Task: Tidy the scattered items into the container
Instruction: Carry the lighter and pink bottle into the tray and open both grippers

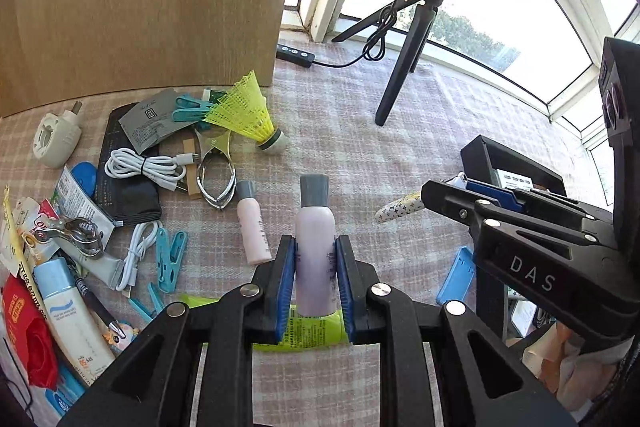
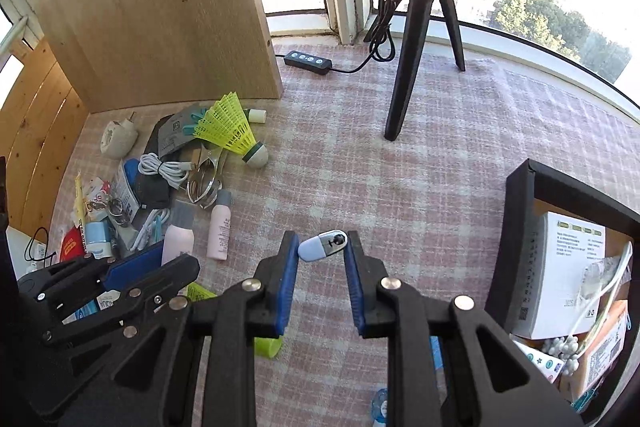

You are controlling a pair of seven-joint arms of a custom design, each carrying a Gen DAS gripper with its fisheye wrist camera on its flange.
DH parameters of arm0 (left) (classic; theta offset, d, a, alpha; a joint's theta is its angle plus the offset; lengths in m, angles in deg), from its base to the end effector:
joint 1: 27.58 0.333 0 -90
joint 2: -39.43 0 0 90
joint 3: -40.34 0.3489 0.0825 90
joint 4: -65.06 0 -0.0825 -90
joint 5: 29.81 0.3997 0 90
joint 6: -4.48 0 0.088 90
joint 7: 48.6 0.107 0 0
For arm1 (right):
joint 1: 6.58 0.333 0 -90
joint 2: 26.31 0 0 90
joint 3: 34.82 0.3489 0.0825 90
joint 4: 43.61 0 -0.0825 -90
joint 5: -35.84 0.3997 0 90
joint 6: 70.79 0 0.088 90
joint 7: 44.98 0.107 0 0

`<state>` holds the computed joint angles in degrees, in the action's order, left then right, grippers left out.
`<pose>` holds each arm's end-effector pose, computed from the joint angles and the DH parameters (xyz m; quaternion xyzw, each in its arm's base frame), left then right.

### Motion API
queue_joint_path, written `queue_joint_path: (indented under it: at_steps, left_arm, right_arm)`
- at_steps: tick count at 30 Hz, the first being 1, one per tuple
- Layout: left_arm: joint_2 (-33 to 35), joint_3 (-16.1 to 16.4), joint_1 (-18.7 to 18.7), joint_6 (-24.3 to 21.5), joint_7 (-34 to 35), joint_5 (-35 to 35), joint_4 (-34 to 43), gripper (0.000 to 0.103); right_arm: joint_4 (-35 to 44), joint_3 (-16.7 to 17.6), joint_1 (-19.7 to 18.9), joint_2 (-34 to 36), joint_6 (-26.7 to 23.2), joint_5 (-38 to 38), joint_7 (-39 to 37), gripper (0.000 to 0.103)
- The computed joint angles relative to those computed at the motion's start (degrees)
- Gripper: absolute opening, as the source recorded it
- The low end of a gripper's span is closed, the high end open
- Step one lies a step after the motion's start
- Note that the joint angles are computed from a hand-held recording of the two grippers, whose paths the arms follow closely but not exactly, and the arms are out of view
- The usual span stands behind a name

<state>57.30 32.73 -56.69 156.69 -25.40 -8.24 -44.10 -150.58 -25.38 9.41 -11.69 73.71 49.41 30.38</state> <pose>0.5418 -0.4079 0.4060 -0.7653 0.5969 -0.2284 0.0762 0.6130 0.2798 0.4482 -0.8432 0.4887 -0.0441 0.2197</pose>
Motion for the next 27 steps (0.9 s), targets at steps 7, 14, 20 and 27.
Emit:
queue_joint_path:
  at_steps: [7, 14, 20, 27]
  left_arm:
    - [5.7, -1.4, -2.7, -1.7, 5.3, -1.4, 10.3, 0.019]
    - [13.3, -2.6, -6.5, -4.3, 13.8, -5.8, 23.0, 0.019]
    - [20.6, -3.1, -10.5, -9.4, 20.9, -9.2, 35.5, 0.019]
    - [29.3, -2.9, -15.1, -17.0, 27.7, -11.9, 51.8, 0.019]
  right_arm:
    - [-3.4, -2.5, -4.9, -5.1, -1.0, 5.6, -5.8, 0.023]
    - [-8.1, -7.1, -8.1, -11.0, -1.2, 5.9, -7.7, 0.023]
    - [-10.4, -10.5, -10.8, -14.0, -0.5, 4.5, -7.1, 0.023]
    - [-10.4, -13.4, -14.4, -14.7, 0.0, 1.9, -3.7, 0.023]
